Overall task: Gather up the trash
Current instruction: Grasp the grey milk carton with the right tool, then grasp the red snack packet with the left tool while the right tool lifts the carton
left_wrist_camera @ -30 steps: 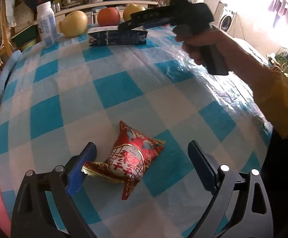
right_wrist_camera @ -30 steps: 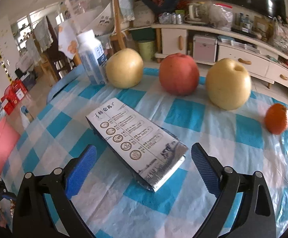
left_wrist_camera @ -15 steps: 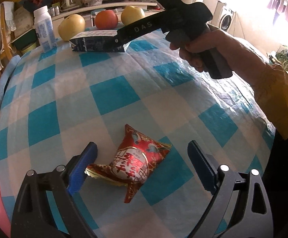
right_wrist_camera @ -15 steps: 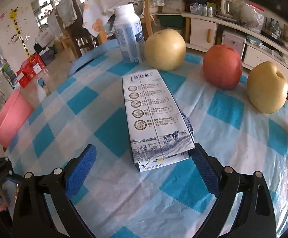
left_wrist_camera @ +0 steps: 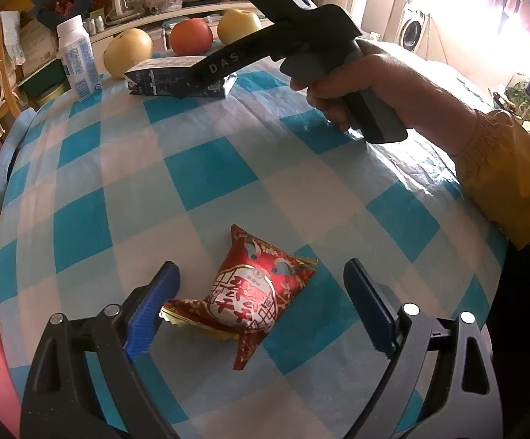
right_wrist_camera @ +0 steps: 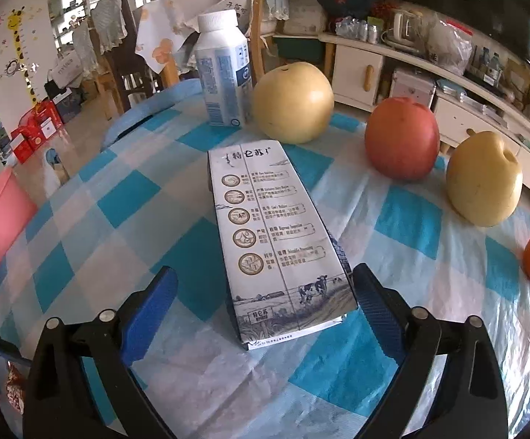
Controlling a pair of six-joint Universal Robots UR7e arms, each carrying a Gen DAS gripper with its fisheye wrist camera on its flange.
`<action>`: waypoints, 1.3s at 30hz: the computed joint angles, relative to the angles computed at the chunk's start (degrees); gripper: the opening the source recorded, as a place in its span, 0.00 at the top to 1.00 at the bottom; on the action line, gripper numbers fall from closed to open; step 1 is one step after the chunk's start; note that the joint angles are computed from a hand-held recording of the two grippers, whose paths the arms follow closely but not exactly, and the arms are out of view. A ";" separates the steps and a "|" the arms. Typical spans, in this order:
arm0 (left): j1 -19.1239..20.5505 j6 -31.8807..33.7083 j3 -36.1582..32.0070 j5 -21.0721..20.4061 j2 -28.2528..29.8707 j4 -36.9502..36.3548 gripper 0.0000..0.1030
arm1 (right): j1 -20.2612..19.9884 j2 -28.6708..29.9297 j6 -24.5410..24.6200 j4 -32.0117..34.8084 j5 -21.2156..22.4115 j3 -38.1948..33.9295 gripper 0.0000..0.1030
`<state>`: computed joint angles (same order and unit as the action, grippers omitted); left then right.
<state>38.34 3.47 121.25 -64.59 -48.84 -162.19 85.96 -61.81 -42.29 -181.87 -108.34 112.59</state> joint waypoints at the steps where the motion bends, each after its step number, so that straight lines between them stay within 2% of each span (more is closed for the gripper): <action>1: -0.01 -0.06 0.05 0.09 -0.01 -0.18 0.16 | -0.05 -0.02 0.23 -0.06 0.11 -0.06 0.34; 4: 0.06 -0.76 0.30 1.02 -0.26 -1.33 0.31 | -0.09 -0.30 -0.04 -1.14 0.54 0.49 0.34; 9: 0.22 -1.03 0.48 1.29 -0.28 -2.38 0.40 | 0.47 -0.10 -1.66 -3.30 -0.12 1.69 0.34; 11: -0.13 -0.65 0.69 2.00 -0.10 -2.99 0.52 | 0.54 -0.27 -1.67 -3.37 -0.23 2.23 0.34; 14: 0.15 -1.96 0.62 2.02 -0.27 -3.24 0.60 | 0.57 -0.83 -1.15 -3.95 -0.07 3.47 0.34; 24: 0.59 -5.39 0.86 1.75 -0.57 -4.33 0.64 | -0.94 -5.45 3.51 -4.46 1.71 9.12 0.35; 39: 2.56 -13.46 0.75 2.10 -1.84 -5.71 0.72 | -0.35 -12.28 8.12 -6.18 2.60 19.11 0.35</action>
<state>40.89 -9.99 122.01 -62.49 -50.69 -167.90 85.62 -74.09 -34.16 -188.04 -105.74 131.70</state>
